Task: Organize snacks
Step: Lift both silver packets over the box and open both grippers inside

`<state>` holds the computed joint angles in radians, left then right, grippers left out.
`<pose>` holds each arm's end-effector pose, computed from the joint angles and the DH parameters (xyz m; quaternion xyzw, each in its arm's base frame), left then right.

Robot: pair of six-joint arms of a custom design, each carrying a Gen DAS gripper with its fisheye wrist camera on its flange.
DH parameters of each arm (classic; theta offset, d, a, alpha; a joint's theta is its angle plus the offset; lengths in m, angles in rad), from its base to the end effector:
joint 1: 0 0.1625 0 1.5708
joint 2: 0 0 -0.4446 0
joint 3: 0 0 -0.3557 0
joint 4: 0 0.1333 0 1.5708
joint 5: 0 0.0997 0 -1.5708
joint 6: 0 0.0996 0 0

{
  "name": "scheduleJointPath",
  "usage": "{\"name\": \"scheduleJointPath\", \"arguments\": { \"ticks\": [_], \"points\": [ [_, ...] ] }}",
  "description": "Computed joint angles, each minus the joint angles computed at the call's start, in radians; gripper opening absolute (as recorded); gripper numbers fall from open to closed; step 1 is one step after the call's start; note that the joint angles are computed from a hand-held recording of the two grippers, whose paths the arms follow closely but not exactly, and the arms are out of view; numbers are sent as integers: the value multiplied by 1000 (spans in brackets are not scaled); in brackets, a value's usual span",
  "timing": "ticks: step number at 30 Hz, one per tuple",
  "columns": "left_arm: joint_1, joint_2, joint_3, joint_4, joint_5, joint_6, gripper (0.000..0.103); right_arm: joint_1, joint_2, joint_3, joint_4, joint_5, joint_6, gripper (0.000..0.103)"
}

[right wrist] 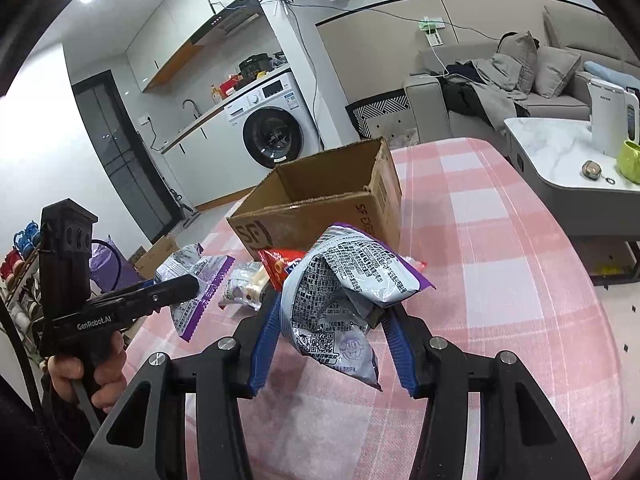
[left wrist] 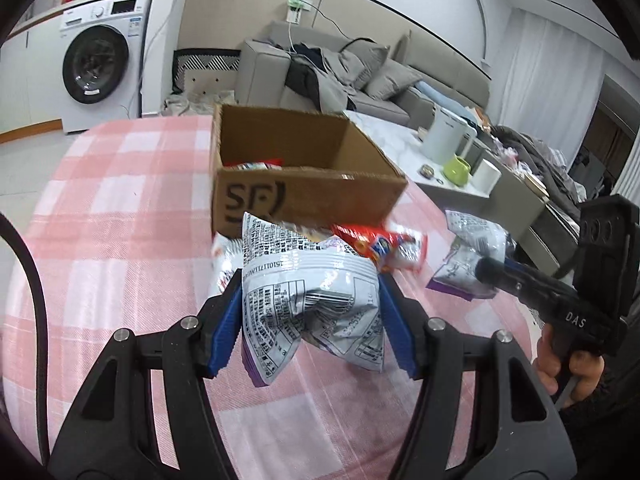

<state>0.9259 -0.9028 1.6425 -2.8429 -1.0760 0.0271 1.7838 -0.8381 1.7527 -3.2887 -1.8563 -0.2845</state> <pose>-0.2575 -0.6428 0.2469 0.2476 0.9043 -0.3148 0.1475 0.2408 -0.6154 0.2166 0.1704 -0.8967 0.3820 0.1447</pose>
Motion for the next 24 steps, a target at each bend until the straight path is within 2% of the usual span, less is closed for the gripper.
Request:
{"name": "scheduleJointPath", "arguments": {
  "ticks": [17,20,24],
  "points": [
    [2,89,-198,4,53,75,61,18,64,-180,88,-1,-55,51],
    [0,119,-248,0,77,105,61,21,81,-227,111,-3,-65,51],
    [10,161,-336,32,71,119,61,23,108,-295,149,-10,-80,51]
  ]
}}
